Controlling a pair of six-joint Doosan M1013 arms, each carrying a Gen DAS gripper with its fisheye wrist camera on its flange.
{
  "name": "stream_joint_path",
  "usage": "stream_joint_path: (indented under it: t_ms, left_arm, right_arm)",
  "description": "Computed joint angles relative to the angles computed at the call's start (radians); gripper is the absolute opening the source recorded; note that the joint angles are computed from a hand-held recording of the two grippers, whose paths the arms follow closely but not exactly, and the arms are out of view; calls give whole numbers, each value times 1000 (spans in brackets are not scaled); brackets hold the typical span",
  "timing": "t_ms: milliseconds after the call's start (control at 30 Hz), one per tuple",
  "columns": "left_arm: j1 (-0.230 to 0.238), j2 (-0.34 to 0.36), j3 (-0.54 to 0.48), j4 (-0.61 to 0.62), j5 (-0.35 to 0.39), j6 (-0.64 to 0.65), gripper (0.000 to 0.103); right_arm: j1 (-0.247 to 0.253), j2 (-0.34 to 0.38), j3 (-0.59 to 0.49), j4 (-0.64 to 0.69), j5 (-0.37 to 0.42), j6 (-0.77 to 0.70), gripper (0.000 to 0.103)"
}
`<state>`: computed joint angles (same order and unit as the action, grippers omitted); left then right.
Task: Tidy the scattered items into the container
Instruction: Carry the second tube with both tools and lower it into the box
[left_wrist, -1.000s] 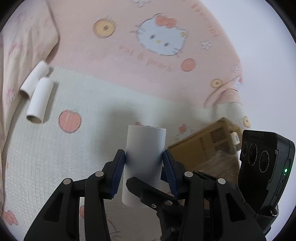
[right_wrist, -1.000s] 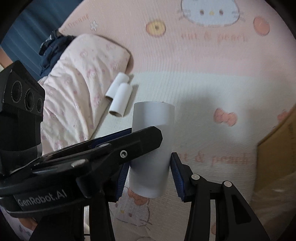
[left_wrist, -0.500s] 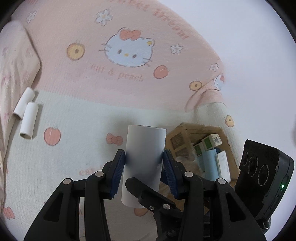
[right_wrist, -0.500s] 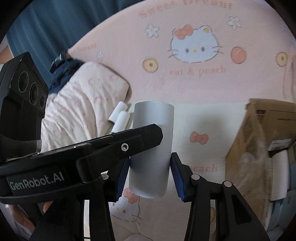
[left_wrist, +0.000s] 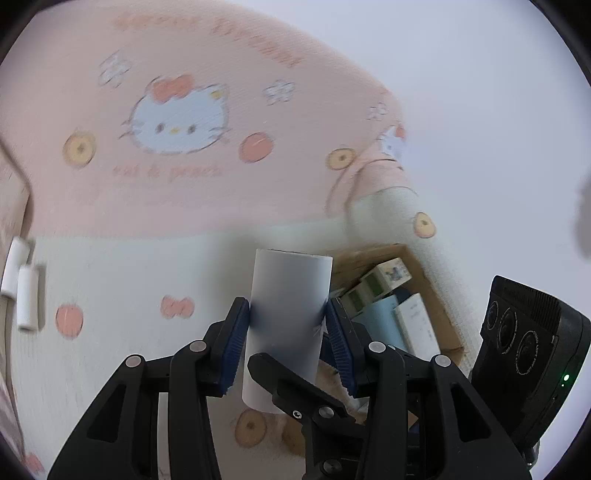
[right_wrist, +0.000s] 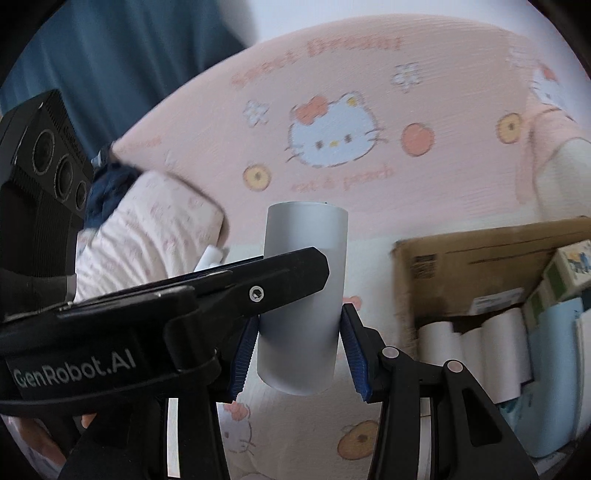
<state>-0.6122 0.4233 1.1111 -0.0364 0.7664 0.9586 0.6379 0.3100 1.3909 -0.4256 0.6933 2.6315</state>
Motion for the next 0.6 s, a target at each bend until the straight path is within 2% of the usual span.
stream_joint_path:
  t_ms: [200,333,500,600]
  left_arm:
    - [-2,55,-104,-75,37,94,47]
    - [-12,95,-169,-91,75,147,47]
    - [-33,154,-276,-74,160,235,47]
    - [-40,194,-358,-80,224,293,47]
  right_arm:
    - [-3,-26,9,-123,55,88,43]
    - [-21,-41,12,-104,90,85,43]
    - [-55,-62,31,-35,102,115,43]
    - [-55,-77,51,-95,103,186,43]
